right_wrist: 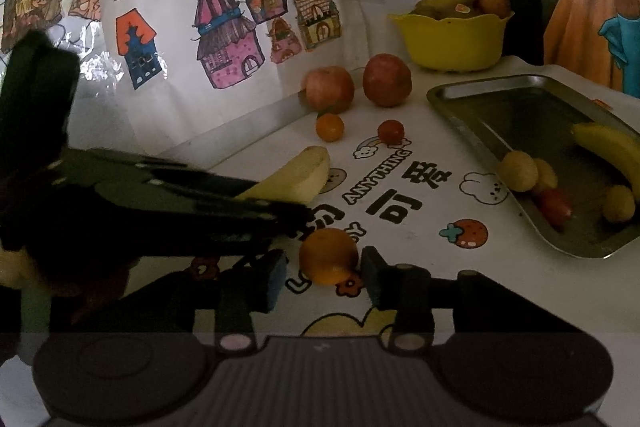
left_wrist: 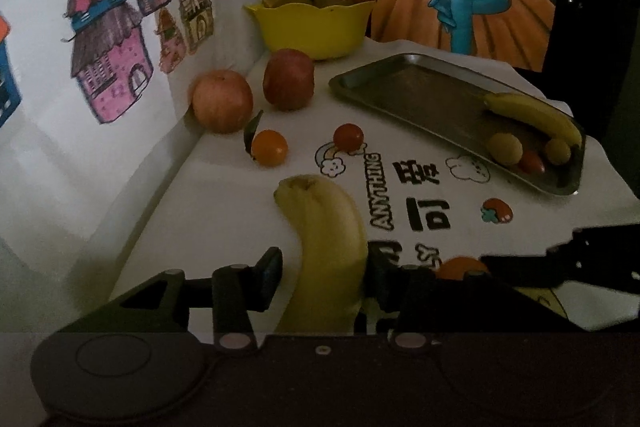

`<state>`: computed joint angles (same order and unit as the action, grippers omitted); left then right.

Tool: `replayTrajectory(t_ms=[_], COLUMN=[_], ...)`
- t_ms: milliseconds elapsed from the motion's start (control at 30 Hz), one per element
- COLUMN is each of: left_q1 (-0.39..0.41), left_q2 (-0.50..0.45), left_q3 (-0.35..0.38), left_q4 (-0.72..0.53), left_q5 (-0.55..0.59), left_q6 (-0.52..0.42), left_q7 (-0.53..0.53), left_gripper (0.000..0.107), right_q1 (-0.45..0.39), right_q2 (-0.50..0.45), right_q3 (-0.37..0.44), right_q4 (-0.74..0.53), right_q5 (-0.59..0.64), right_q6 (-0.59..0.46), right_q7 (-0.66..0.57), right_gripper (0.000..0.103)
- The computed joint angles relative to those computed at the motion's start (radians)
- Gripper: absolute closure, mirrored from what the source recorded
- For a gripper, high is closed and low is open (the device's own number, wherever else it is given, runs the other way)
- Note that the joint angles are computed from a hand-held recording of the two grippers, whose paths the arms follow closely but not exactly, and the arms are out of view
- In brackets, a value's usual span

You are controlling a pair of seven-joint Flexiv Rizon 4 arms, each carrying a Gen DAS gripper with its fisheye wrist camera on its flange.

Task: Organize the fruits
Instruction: 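Close the left tool on the banana while the right tool grips the orange mandarin, then carry the banana and mandarin over the metal tray with both tools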

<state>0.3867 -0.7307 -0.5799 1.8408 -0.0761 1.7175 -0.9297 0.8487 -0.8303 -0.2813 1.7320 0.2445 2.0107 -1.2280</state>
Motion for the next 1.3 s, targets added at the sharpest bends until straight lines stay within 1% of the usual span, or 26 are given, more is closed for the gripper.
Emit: replayTrajectory(t_ms=[67,100,200,233,333,400,433,467,500,633,767,867,933,1000,1033,1133,1300], left_q1=[-0.027,-0.031,-0.036,-0.035,-0.027,-0.037,-0.039,-0.033,-0.022,0.057,0.111,0.145,0.158,0.170,0.174,0.182,0.169], left_q2=[-0.005,-0.008,-0.015,-0.017,-0.015,-0.013,-0.012,-0.013,-0.015,-0.033,-0.041,-0.054,-0.061,-0.076,-0.085,-0.119,-0.147], left_q3=[0.024,0.026,0.026,0.023,0.010,0.019,0.022,0.013,-0.002,-0.097,-0.164,-0.218,-0.246,-0.280,-0.295,-0.343,-0.378], left_q4=[-0.020,-0.025,-0.040,-0.043,-0.040,-0.041,-0.040,-0.037,-0.033,-0.017,-0.005,0.004,0.006,0.006,0.003,-0.019,-0.049], left_q5=[-0.008,-0.012,-0.023,-0.025,-0.028,-0.031,-0.033,-0.036,-0.040,-0.059,-0.100,-0.124,-0.129,-0.120,-0.111,-0.080,-0.046], left_q6=[-0.002,-0.003,-0.014,-0.018,-0.028,-0.027,-0.025,-0.026,-0.027,-0.050,-0.087,-0.091,-0.088,-0.062,-0.051,-0.041,-0.049], left_q7=[-0.007,-0.010,-0.016,-0.015,-0.004,-0.001,0.000,0.000,-0.001,-0.008,-0.028,-0.044,-0.055,-0.065,-0.073,-0.100,-0.138], left_gripper=[0.057,0.057,0.058,0.058,0.065,0.067,0.067,0.068,0.068,0.070,0.070,0.070,0.070,0.070,0.071,0.071,0.071], right_q1=[0.008,0.030,0.126,0.143,0.156,0.156,0.154,0.147,0.143,0.136,0.132,0.123,0.143,0.184,0.194,0.188,0.179], right_q2=[0.000,-0.002,-0.022,-0.027,-0.032,-0.033,-0.032,-0.031,-0.031,-0.031,-0.032,-0.032,-0.041,-0.059,-0.062,-0.059,-0.052], right_q3=[-0.010,-0.036,-0.159,-0.182,-0.202,-0.202,-0.201,-0.194,-0.190,-0.181,-0.171,-0.153,-0.176,-0.231,-0.245,-0.249,-0.253], right_q4=[0.001,0.003,0.010,0.011,0.015,0.016,0.017,0.017,0.017,0.019,0.022,0.019,0.016,0.010,0.009,0.008,-0.005], right_q5=[0.000,0.005,0.035,0.033,0.005,-0.007,-0.010,-0.014,-0.014,-0.002,0.025,0.060,0.109,0.179,0.204,0.280,0.405], right_q6=[-0.004,-0.015,-0.059,-0.069,-0.079,-0.075,-0.074,-0.068,-0.065,-0.041,-0.003,0.032,0.044,0.041,0.042,0.085,0.108], right_q7=[-0.007,-0.016,-0.031,-0.031,-0.029,-0.025,-0.023,-0.021,-0.018,-0.017,-0.035,-0.054,-0.072,-0.086,-0.088,-0.079,-0.099], right_gripper=[0.053,0.050,0.050,0.050,0.050,0.052,0.054,0.062,0.067,0.067,0.068,0.068,0.068,0.068,0.068,0.068,0.068])
